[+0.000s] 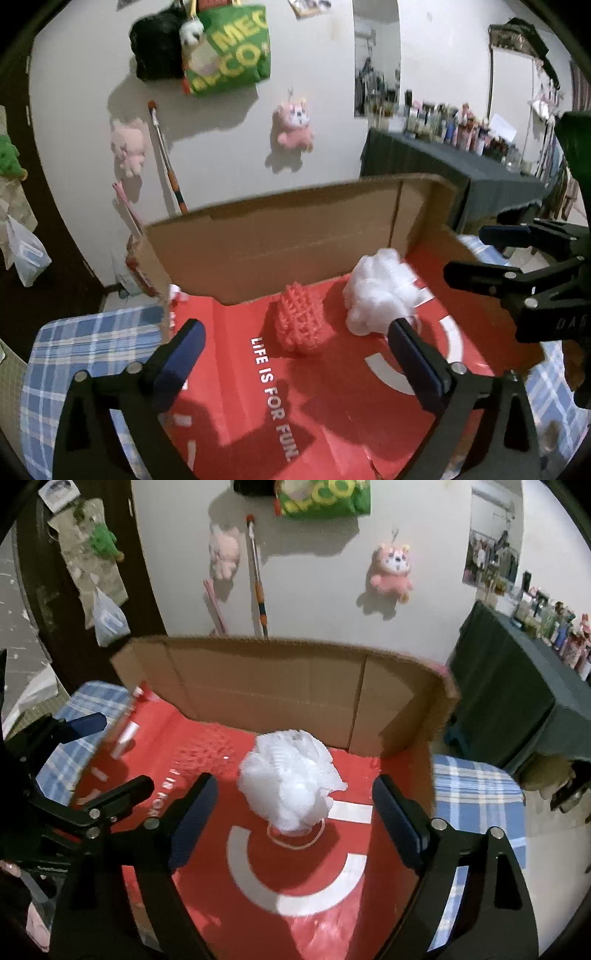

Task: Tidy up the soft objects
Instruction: 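Withdraw both tools from the box back toward the table items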

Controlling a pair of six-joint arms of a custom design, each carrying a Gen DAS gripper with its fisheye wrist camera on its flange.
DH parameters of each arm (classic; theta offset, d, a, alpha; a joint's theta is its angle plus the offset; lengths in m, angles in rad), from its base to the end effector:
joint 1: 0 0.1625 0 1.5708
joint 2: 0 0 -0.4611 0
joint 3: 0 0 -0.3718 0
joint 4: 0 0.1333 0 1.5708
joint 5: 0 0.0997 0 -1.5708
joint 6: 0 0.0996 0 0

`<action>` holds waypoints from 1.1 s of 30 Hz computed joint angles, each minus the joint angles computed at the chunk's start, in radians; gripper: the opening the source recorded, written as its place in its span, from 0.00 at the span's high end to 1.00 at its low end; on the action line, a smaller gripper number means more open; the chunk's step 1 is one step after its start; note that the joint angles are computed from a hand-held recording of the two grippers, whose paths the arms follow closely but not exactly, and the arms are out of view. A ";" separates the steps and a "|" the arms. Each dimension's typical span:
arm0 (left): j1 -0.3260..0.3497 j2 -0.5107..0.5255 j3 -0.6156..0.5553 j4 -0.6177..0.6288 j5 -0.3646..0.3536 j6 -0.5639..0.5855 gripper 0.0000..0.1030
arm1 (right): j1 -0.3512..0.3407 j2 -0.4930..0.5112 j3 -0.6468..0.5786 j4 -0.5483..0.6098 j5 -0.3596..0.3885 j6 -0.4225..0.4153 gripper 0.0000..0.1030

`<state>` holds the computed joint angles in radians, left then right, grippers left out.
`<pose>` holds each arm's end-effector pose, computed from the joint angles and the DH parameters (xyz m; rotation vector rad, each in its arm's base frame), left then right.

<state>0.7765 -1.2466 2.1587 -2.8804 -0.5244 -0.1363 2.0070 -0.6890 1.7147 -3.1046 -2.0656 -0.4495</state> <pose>-0.1926 -0.4970 0.2982 0.4664 2.1528 -0.9601 0.3646 -0.5786 0.1097 0.9491 -2.3945 0.6630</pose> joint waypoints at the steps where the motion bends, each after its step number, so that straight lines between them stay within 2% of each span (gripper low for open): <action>1: -0.023 -0.015 0.019 -0.011 0.012 -0.003 0.00 | 0.005 -0.014 0.018 -0.013 0.005 0.000 0.16; 10: -0.222 -0.157 0.162 0.060 0.113 -0.169 0.00 | 0.069 -0.178 0.244 -0.188 0.045 -0.006 0.14; 14: -0.318 -0.233 0.218 0.157 0.152 -0.290 0.00 | 0.112 -0.223 0.338 -0.299 0.026 -0.043 0.14; 18: -0.426 -0.327 0.271 0.345 0.205 -0.480 0.00 | 0.159 -0.271 0.445 -0.413 0.023 -0.059 0.12; 20: -0.474 -0.374 0.288 0.466 0.221 -0.590 0.00 | 0.176 -0.287 0.488 -0.467 0.015 -0.064 0.11; 21: -0.511 -0.407 0.300 0.567 0.230 -0.684 0.00 | 0.189 -0.289 0.517 -0.515 0.006 -0.077 0.11; 23: -0.563 -0.446 0.318 0.692 0.237 -0.806 0.00 | 0.212 -0.288 0.570 -0.606 -0.011 -0.105 0.11; 28: -0.685 -0.536 0.372 0.893 0.206 -1.045 0.00 | 0.240 -0.267 0.683 -0.797 -0.029 -0.119 0.11; 33: -0.792 -0.562 0.382 1.257 0.166 -1.415 0.00 | 0.259 -0.183 0.769 -1.028 -0.061 -0.164 0.11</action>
<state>-0.0159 -1.8089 2.5407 -1.6231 -0.3587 -1.5518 2.2658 -0.8724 2.4842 -4.1322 -2.1266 -0.6136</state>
